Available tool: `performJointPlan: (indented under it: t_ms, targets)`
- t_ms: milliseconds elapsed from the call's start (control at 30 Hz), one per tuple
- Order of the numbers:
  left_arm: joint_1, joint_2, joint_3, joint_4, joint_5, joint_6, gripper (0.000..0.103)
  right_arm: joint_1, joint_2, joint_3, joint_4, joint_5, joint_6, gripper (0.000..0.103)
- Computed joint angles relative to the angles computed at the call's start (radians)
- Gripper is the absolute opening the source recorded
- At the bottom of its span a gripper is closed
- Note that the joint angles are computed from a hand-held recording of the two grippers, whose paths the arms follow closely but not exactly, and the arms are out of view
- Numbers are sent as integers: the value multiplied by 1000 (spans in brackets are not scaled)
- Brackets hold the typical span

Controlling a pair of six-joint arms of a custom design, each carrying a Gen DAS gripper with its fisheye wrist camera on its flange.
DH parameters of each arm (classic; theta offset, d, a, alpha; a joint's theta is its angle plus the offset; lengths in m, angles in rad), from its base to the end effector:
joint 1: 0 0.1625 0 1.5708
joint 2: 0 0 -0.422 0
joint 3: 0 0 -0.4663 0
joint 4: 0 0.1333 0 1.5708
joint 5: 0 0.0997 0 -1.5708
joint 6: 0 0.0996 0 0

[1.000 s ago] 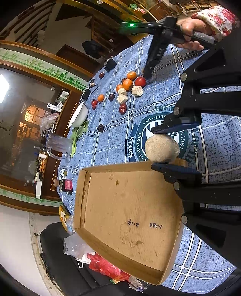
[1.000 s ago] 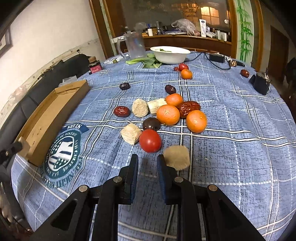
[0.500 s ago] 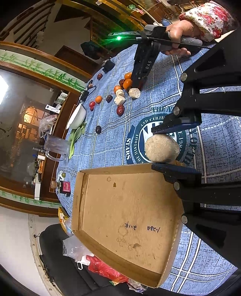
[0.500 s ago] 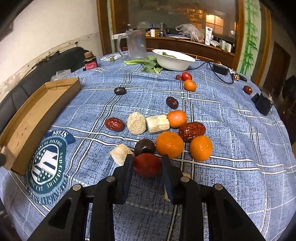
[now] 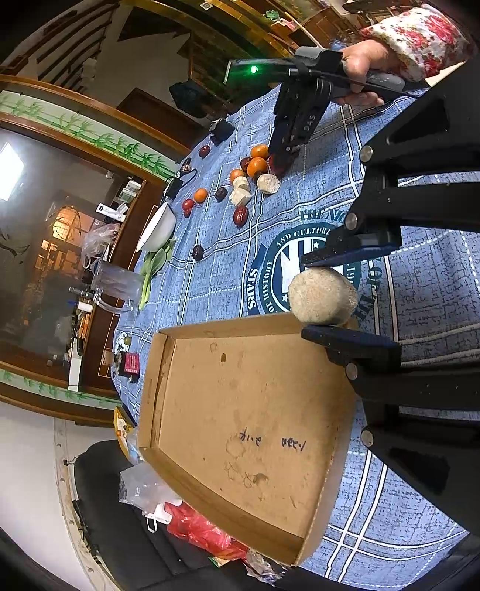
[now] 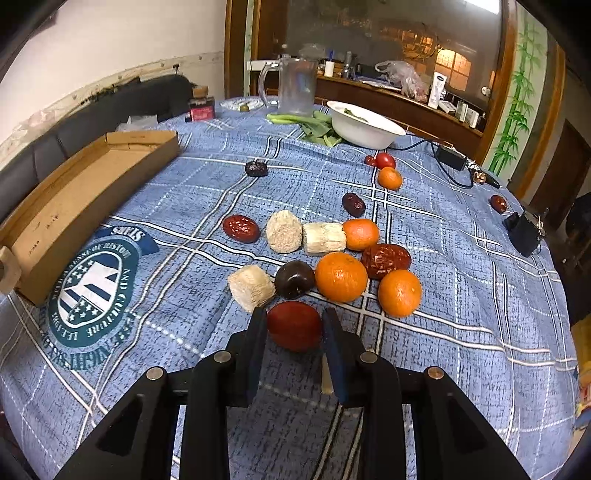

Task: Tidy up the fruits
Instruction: 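Lift the beige ball with the left tool while the right tool lifts the tomato, then carry both items over the cardboard box and open both tools to drop them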

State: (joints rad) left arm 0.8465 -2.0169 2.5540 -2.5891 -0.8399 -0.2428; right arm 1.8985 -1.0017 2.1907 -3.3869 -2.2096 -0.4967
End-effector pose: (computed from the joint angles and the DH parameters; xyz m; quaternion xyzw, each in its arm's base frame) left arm -0.0765 -0.3880 0.2850 0.1336 0.9012 -0.3584 0.2038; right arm 0.2402 -0.4769 0.0790 0.2731 -0.8663 0.2666 0.3223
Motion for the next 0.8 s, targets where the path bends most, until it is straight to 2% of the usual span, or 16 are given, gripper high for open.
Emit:
performJointPlan:
  t_ms: [167, 300, 433, 567, 700, 800]
  targets:
    - [6, -25, -12, 11, -2, 8, 31, 23, -44, 22, 9, 50, 54, 32]
    - [18, -39, -53, 26, 8, 44, 31, 68, -87, 7, 71, 144, 114, 33]
    - [52, 9, -145, 33, 30, 123, 31, 109, -82, -69, 191, 268, 181, 33]
    - [120, 130, -279, 28, 44, 213, 31, 134, 0, -199, 323, 353, 243, 33]
    - [229, 278, -438, 56, -4, 215, 31, 153, 158, -381, 435, 358, 285, 33]
    - [291, 394, -535, 56, 10, 227, 31, 154, 281, -517, 502, 347, 319, 33]
